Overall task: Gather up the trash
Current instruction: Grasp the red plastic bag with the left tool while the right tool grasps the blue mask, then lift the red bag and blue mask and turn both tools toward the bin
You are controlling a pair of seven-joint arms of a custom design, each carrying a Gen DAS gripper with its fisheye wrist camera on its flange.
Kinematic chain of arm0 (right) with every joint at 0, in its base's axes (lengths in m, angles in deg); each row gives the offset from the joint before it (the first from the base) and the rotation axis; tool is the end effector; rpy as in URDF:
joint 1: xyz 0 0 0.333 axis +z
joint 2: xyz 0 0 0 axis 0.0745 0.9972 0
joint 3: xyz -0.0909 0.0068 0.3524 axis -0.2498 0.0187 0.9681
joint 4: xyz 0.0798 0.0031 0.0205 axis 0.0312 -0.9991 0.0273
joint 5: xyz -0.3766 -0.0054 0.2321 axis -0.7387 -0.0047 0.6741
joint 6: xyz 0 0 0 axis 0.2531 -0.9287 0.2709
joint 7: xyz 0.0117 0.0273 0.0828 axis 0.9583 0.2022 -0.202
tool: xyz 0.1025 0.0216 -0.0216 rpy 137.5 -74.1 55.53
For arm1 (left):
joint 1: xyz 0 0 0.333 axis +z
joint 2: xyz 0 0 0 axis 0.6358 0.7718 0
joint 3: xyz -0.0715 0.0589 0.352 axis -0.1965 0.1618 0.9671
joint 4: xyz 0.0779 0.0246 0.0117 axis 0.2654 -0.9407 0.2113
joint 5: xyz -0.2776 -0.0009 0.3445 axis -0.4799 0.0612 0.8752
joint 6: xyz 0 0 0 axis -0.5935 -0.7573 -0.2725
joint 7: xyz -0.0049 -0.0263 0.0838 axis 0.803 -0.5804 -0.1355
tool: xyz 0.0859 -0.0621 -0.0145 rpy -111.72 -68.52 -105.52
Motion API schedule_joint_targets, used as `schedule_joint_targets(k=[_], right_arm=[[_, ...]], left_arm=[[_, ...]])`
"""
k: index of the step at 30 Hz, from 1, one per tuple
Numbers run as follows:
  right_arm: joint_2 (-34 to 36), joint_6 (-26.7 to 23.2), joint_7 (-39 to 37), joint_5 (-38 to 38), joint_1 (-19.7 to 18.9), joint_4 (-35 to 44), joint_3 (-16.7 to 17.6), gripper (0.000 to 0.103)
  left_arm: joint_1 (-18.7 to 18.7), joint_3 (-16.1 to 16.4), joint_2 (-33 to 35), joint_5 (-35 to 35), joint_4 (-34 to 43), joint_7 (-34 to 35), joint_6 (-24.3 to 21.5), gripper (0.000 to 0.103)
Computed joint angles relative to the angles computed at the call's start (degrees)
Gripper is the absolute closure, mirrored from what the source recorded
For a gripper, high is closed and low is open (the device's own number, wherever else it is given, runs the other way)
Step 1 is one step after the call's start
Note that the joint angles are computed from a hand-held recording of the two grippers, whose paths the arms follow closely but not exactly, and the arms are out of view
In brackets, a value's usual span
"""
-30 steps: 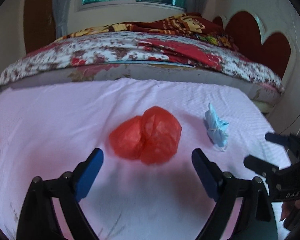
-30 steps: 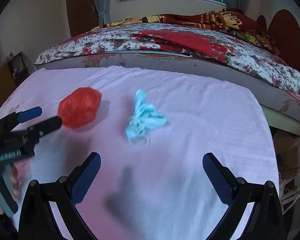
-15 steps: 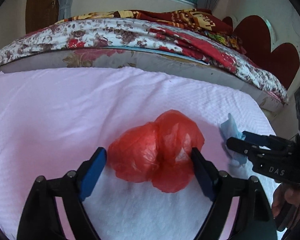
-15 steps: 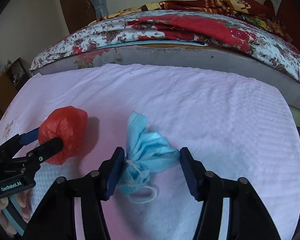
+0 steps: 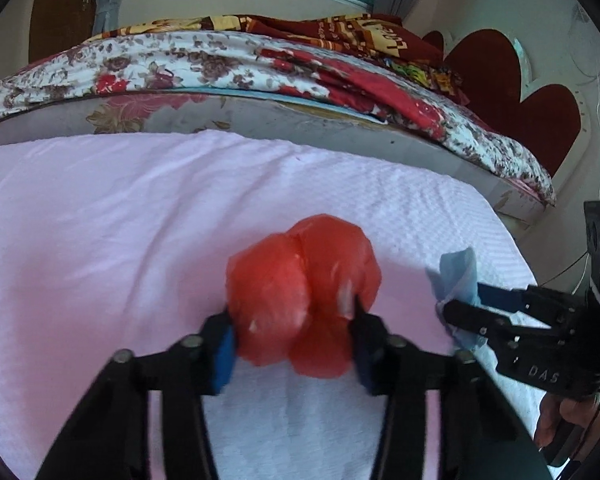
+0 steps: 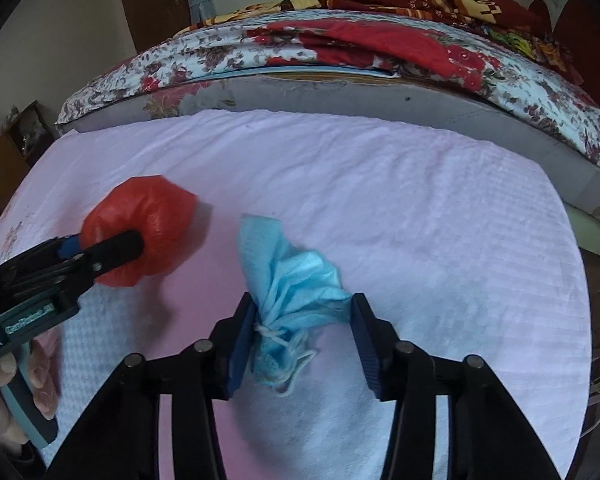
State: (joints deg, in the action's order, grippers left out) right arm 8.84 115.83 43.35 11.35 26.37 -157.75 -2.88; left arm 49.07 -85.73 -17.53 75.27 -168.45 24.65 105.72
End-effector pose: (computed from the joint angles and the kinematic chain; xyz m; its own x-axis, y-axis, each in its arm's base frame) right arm 0.5401 0.2480 0.5128 0.7207 -0.6891 -0.0754 -0.5927 -0.5561 -0.5827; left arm 0.4123 -0.1814 0.5010 0.3383 -0.9063 0.2532 -0.6107 -0.4162 -0.6737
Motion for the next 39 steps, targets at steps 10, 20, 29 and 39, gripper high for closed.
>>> schedule_joint_targets(k=[10,20,29,39], right_arm=[[-6.78,0.23,-4.16,4.76,1.31,-5.18,-2.8,0.079],[-21.02,-2.14,-6.04,3.51,2.32,-12.62,-8.78,0.08],[-33.66,-6.66,-3.98,-1.78,1.5,-17.99,-14.29,0.08],[-44.59,-10.78,-2.13,-4.92,0.88,-22.59,-18.32,0.08]], left_arm=[[-1.34,-2.8,-4.07,2.85,2.87,-0.15,-6.06,0.075],[-4.54,-5.83,-9.19,5.33,4.61,-2.74,-10.44,0.077],[-8.59,-8.89,-10.73,5.15,6.25,-5.25,-14.33,0.077],[-13.02,-10.74,-12.16,5.44,7.86,-7.55,-19.49,0.078]])
